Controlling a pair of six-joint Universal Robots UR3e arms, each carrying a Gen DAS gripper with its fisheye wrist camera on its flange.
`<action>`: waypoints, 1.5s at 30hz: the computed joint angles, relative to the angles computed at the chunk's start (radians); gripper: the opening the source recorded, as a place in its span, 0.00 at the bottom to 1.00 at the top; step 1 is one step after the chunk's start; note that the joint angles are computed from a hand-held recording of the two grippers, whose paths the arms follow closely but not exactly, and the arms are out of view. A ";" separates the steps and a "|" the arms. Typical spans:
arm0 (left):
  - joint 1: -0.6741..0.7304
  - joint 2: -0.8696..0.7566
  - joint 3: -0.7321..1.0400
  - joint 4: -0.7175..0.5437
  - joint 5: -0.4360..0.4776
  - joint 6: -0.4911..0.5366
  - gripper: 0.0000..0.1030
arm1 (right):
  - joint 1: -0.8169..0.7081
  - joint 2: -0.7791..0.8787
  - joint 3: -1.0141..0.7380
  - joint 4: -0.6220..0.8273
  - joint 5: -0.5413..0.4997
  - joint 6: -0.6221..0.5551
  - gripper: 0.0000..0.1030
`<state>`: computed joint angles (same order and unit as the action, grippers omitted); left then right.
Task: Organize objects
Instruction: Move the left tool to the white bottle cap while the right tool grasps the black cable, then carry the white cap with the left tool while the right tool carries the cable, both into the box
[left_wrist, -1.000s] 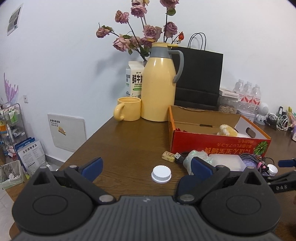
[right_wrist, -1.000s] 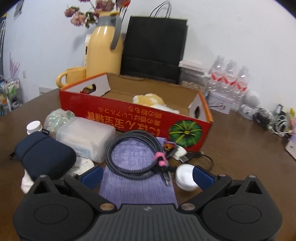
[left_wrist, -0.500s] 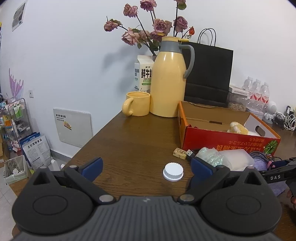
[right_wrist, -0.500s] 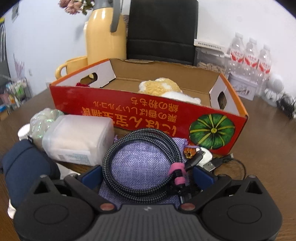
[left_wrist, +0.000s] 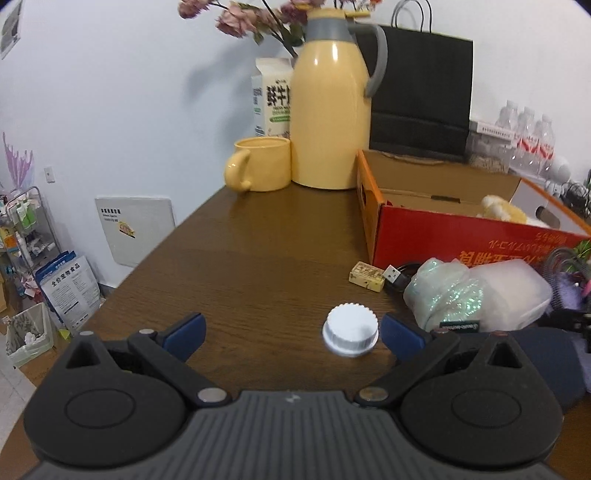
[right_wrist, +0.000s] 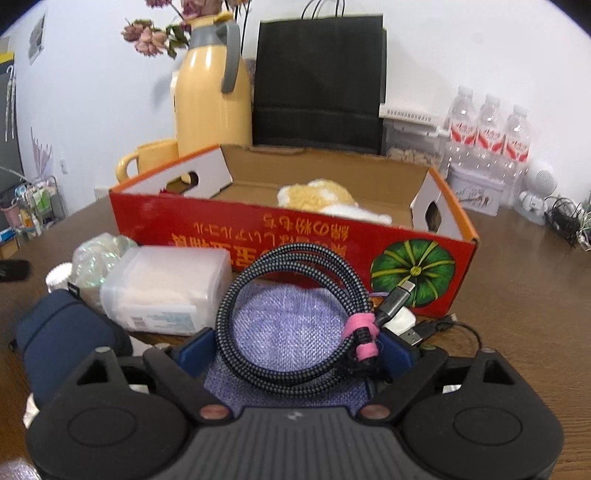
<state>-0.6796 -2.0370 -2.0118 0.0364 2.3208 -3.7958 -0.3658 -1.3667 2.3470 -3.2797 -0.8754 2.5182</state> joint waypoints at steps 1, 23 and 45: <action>0.007 -0.018 0.017 -0.001 -0.007 0.010 1.00 | -0.007 -0.005 0.013 -0.015 0.007 0.001 0.89; 0.013 -0.110 0.052 0.156 -0.047 0.101 0.38 | -0.096 -0.047 0.137 -0.166 0.103 0.032 0.89; 0.049 -0.327 0.757 0.027 -0.085 0.342 0.38 | 0.100 0.115 -0.373 -0.099 -0.007 0.313 0.89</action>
